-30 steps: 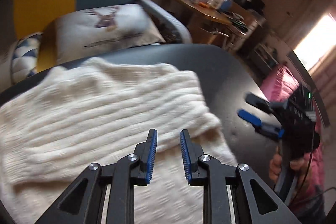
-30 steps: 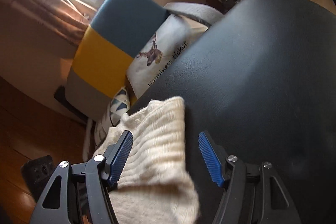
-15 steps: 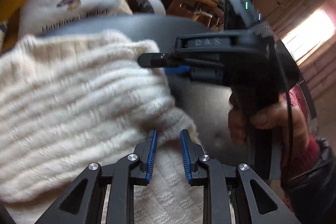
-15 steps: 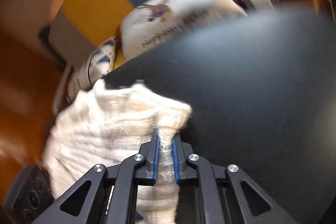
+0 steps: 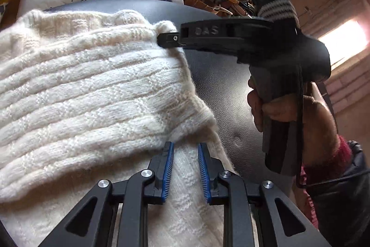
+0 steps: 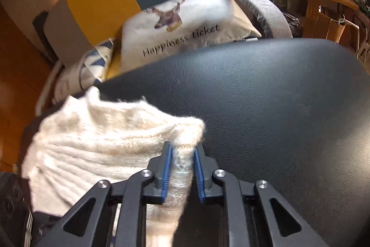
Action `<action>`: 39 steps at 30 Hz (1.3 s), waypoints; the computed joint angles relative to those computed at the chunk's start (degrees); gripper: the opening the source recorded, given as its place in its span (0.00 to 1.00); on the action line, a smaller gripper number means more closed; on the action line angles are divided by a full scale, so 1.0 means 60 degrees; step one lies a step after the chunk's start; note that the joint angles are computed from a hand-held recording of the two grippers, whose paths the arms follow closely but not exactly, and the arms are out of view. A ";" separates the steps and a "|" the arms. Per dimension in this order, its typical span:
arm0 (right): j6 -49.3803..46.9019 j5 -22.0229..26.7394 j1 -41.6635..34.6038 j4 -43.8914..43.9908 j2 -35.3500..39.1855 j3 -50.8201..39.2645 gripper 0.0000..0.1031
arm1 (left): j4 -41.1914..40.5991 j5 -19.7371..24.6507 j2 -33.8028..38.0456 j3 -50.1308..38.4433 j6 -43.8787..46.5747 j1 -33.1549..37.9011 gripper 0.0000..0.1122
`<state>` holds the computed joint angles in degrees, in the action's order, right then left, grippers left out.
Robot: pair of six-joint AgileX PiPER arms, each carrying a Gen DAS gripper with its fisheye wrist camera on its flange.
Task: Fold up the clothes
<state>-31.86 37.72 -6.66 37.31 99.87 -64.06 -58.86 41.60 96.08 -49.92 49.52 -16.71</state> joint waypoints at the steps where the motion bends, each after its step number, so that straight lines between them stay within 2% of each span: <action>1: -0.0048 -0.0005 -0.0017 0.0040 -0.0184 0.0033 0.20 | -0.0039 0.0033 -0.0226 0.0116 0.0111 0.0218 0.20; 6: -0.0655 0.0646 0.0481 0.0017 -0.0872 0.0172 0.20 | -0.0048 0.0640 -0.1129 0.0431 0.0550 0.1929 0.23; 9: -0.1118 0.0735 0.1071 -0.0369 -0.1267 0.0779 0.20 | 0.0309 0.0732 -0.1425 0.0495 0.0498 0.3005 0.24; 12: -0.0457 0.0396 0.1750 -0.1397 -0.1535 0.1517 0.20 | 0.0674 0.0566 -0.1460 0.0630 0.0562 0.4121 0.25; 13: 0.0194 0.0200 0.2029 -0.2093 -0.1534 0.1692 0.19 | 0.0708 0.0715 -0.1214 0.0525 0.0708 0.4682 0.27; 16: 0.1711 -0.0634 0.2570 -0.3606 -0.1457 0.2348 0.15 | 0.1354 0.0327 -0.0876 0.0557 0.0287 0.5414 0.29; 17: 0.1612 -0.0927 0.2548 -0.3458 -0.1538 0.2584 0.15 | 0.1484 0.0217 -0.0676 0.0596 0.0295 0.5604 0.29; 19: 0.1436 -0.1286 0.2456 -0.3096 -0.1669 0.2884 0.15 | 0.1091 0.0532 -0.0348 0.0719 0.0941 0.6132 0.28; 22: 0.1354 -0.1319 0.2279 -0.2689 -0.1739 0.2959 0.15 | 0.1145 0.0717 -0.0679 0.1029 0.1250 0.6573 0.27; 24: 0.1842 -0.1167 0.2292 -0.2838 -0.1954 0.2935 0.15 | 0.1110 0.0791 -0.0892 0.1147 0.1087 0.6685 0.27; 28: 0.2526 -0.1374 0.2755 -0.2576 -0.3111 0.3363 0.19 | 0.1263 0.1614 -0.1668 0.1426 0.0855 0.7397 0.31; 31: 0.3531 -0.1667 0.3901 -0.2775 -0.3458 0.3494 0.20 | 0.1387 0.2734 -0.2173 0.1634 0.1433 0.8939 0.35; 34: 0.4916 -0.2005 0.5299 -0.3488 -0.3139 0.3243 0.20 | 0.1725 0.3671 -0.2156 0.1557 0.2095 1.0778 0.35; 39: 0.5355 -0.2291 0.6755 -0.2982 -0.2011 0.2172 0.20 | 0.2224 0.4243 -0.1337 0.0587 0.2654 1.2815 0.35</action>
<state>0.28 23.98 33.87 19.42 87.81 -51.02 -45.52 67.05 88.06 -46.40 65.44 60.18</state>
